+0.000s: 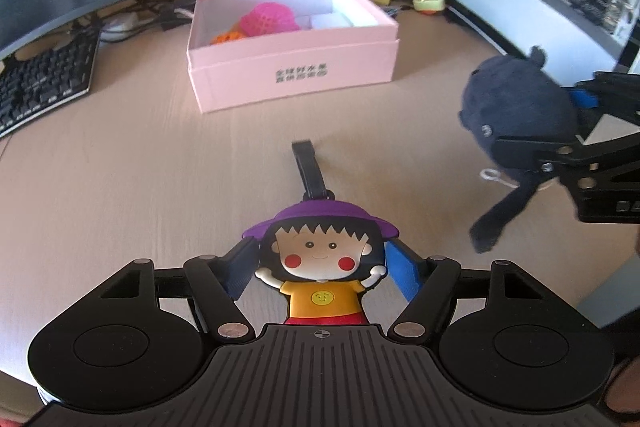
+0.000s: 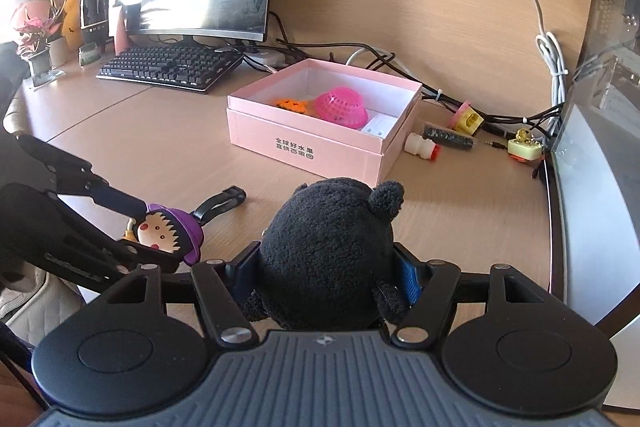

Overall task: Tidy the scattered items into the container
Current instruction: 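Carry the doll keychain and black plush toward the pink box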

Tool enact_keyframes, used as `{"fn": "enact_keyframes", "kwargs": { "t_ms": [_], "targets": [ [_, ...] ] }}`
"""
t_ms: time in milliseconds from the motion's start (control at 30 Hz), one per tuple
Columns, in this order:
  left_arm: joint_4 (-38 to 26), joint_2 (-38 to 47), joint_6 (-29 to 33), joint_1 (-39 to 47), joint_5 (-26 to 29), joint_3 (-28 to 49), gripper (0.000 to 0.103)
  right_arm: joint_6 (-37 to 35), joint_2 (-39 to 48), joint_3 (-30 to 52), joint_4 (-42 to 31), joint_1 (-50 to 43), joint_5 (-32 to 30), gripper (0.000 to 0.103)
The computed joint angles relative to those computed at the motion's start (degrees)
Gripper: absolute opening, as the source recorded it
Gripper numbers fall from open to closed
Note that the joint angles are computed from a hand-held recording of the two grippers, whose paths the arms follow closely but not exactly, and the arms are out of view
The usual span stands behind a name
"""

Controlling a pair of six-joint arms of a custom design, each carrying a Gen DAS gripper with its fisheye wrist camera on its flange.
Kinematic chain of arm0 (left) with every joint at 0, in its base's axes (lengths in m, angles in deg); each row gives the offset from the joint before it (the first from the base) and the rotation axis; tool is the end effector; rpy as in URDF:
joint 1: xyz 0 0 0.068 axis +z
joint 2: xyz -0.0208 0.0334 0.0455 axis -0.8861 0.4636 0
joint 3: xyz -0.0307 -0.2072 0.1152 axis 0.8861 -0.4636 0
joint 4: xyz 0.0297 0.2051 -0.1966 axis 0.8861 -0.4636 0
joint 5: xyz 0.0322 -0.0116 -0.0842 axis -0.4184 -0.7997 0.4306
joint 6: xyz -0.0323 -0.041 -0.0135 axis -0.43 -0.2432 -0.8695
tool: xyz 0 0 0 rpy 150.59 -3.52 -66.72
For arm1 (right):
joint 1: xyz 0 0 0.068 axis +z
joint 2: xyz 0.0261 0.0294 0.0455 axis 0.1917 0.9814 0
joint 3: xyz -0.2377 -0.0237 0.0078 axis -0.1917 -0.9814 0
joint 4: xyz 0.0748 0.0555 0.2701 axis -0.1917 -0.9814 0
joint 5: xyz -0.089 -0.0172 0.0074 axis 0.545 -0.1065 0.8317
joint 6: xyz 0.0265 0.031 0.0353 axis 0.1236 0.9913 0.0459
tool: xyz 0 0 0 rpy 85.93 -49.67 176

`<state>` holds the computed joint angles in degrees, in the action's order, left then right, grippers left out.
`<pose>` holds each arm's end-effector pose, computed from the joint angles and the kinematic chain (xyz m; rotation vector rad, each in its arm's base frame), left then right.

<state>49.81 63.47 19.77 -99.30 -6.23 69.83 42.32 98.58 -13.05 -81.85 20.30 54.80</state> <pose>0.2520 -0.1728 0.0761 -0.0625 2.4952 -0.0039 0.3533 0.0757 0.1038 -1.0234 2.0524 0.4360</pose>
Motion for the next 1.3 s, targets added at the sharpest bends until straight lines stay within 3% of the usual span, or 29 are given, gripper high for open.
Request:
{"fn": "enact_keyframes", "kwargs": {
  "t_ms": [667, 1300],
  "targets": [
    [1.6, -12.0, 4.9, 0.8, -1.8, -4.8, 0.075, 1.4, -2.6, 0.2, 1.1, 3.0, 1.2, 0.067],
    [5.8, -14.8, 9.1, 3.6, 1.1, -7.5, 0.075, 4.0, -3.3, 0.0, 3.6, 4.6, 3.6, 0.067]
  ]
}}
